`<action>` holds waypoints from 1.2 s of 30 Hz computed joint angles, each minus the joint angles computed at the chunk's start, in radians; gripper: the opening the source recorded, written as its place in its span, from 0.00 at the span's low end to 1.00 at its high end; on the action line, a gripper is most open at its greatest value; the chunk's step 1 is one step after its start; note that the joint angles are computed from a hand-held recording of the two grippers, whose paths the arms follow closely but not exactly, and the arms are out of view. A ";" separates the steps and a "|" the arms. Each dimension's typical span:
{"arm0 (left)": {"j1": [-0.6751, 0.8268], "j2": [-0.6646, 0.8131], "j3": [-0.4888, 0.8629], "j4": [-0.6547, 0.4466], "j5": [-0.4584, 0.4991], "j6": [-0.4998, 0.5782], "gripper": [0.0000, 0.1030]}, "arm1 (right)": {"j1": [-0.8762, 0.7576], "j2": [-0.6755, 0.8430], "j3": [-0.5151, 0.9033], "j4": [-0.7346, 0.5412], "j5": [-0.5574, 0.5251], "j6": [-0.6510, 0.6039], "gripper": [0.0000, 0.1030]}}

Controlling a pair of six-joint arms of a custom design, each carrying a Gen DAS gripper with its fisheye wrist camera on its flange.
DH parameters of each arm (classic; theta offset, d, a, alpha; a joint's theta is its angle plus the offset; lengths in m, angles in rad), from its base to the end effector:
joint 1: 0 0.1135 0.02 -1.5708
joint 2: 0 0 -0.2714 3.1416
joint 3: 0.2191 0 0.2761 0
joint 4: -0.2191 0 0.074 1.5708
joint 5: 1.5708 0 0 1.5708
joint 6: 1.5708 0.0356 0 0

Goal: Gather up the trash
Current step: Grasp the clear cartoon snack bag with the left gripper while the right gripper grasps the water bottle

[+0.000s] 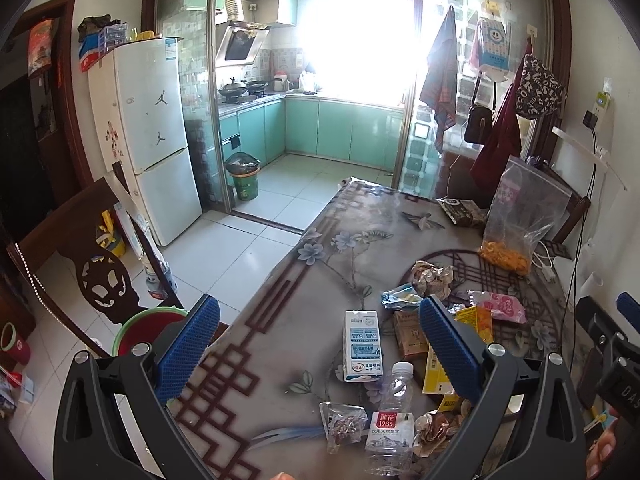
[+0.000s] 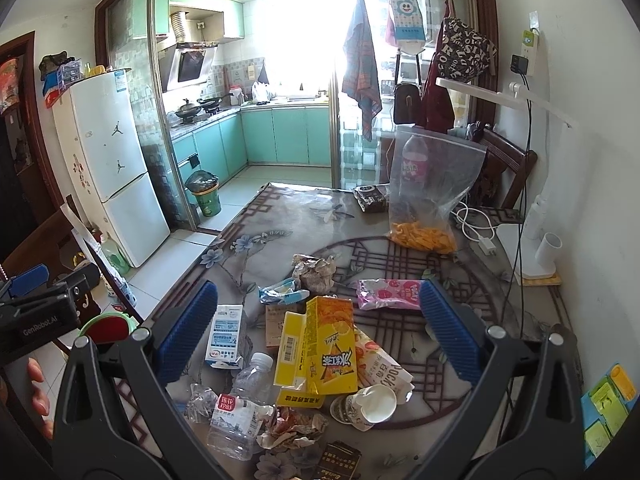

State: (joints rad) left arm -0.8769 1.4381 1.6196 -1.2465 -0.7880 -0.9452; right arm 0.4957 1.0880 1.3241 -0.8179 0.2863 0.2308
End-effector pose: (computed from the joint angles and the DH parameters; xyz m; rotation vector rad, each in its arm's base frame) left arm 0.2025 -0.2040 0.4035 -0.3149 2.2158 0.1126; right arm 0.2092 0.1017 0.4158 -0.1168 2.1252 0.1206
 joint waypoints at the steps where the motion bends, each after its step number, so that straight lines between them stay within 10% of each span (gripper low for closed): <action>1: 0.004 -0.013 -0.021 0.029 0.008 0.017 0.93 | 0.001 0.001 0.000 0.000 0.001 0.000 0.97; 8: 0.026 -0.059 -0.104 0.124 0.051 0.098 0.93 | -0.003 0.009 -0.001 -0.001 -0.004 -0.011 0.97; 20: 0.185 -0.102 -0.565 0.447 0.523 0.176 0.91 | -0.074 0.023 -0.097 -0.027 -0.226 -0.059 0.97; 29: 0.234 0.035 -0.644 0.551 0.696 0.193 0.51 | -0.077 0.050 -0.166 -0.080 -0.366 -0.036 0.79; 31: 0.242 0.006 -0.672 0.588 0.708 0.182 0.22 | -0.055 0.066 -0.166 -0.089 -0.361 -0.039 0.70; 36: 0.217 -0.095 -0.666 0.536 0.597 0.174 0.18 | -0.027 0.146 -0.154 -0.098 -0.454 -0.033 0.46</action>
State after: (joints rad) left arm -0.6602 1.3434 0.9539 -0.7100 -0.1909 -0.7716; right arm 0.4687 1.2338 1.1705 -0.9157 -0.1682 0.1975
